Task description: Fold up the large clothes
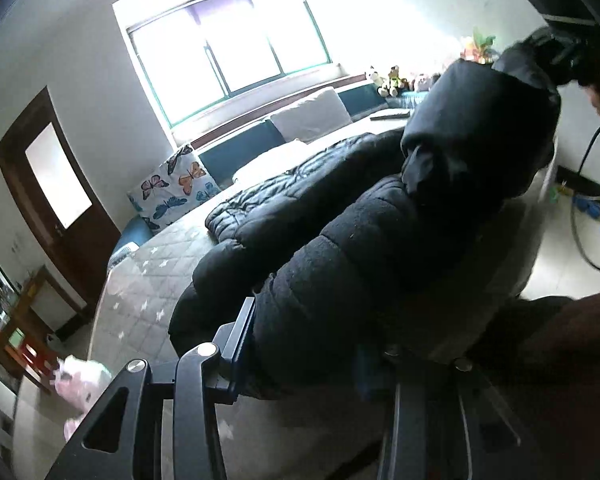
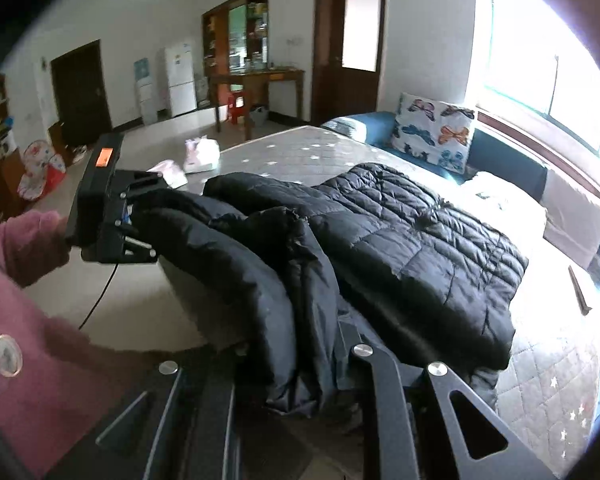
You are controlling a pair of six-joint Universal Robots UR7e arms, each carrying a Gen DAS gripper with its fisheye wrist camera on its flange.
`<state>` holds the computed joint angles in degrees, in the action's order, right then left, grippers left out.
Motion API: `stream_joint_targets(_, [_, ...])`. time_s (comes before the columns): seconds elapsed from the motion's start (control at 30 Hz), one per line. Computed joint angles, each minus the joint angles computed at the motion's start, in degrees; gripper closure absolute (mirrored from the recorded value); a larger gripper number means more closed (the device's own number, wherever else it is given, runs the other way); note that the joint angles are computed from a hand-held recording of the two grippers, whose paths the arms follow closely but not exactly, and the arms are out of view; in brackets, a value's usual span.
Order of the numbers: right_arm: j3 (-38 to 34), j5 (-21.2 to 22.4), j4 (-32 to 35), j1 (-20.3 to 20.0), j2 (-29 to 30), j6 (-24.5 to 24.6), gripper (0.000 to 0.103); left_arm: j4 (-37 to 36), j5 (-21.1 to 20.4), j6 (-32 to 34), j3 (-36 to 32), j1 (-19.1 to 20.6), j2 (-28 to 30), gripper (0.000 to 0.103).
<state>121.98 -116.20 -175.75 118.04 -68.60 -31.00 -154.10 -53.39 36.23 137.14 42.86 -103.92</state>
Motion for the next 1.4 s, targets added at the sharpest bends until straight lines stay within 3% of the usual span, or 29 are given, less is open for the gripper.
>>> stream_joint_targets(0.07, [0.3, 0.4, 1.1, 0.6, -0.8, 0.5, 0.085, 4.6, 0.4, -3.2, -0.4, -1.0, -2.5, 0.060])
stream_joint_targets(0.2, [-1.4, 1.0, 1.3, 0.1, 0.1, -0.3, 0.085, 6.5, 1.0, -5.4, -1.0, -1.7, -3.1, 0.060])
stream_joint_targets(0.4, [-6.7, 2.9, 2.5, -1.8, 1.9, -0.9, 0.085, 4.4, -2.6, -5.7, -8.2, 1.9, 4.1, 0.060])
stream_joint_targets(0.6, [-11.7, 5.9, 4.7, -4.3, 2.9, -0.6, 0.085, 3.1, -3.3, -4.3, -16.8, 3.1, 12.6, 0.060])
stream_joint_targets(0.93, [-29.9, 6.5, 12.6, -9.1, 11.0, -0.5, 0.085, 4.1, -2.3, 1.1, -39.7, 6.4, 33.8, 0.060])
stream_joint_targets(1.13, [-44.3, 3.6, 17.7, -11.6, 19.7, -1.4, 0.085, 13.5, -2.3, -2.2, -58.4, 10.1, 47.8, 0.060])
stream_joint_targets(1.3, [-56.3, 2.4, 23.9, -14.3, 27.4, 1.2, 0.085, 24.8, -2.3, -6.7, -74.3, 13.1, 58.3, 0.060])
stream_joint_targets(1.4, [-60.9, 2.5, 26.5, -16.0, 30.6, 2.8, 0.085, 28.1, -2.1, -7.6, -79.9, 14.3, 62.4, 0.060])
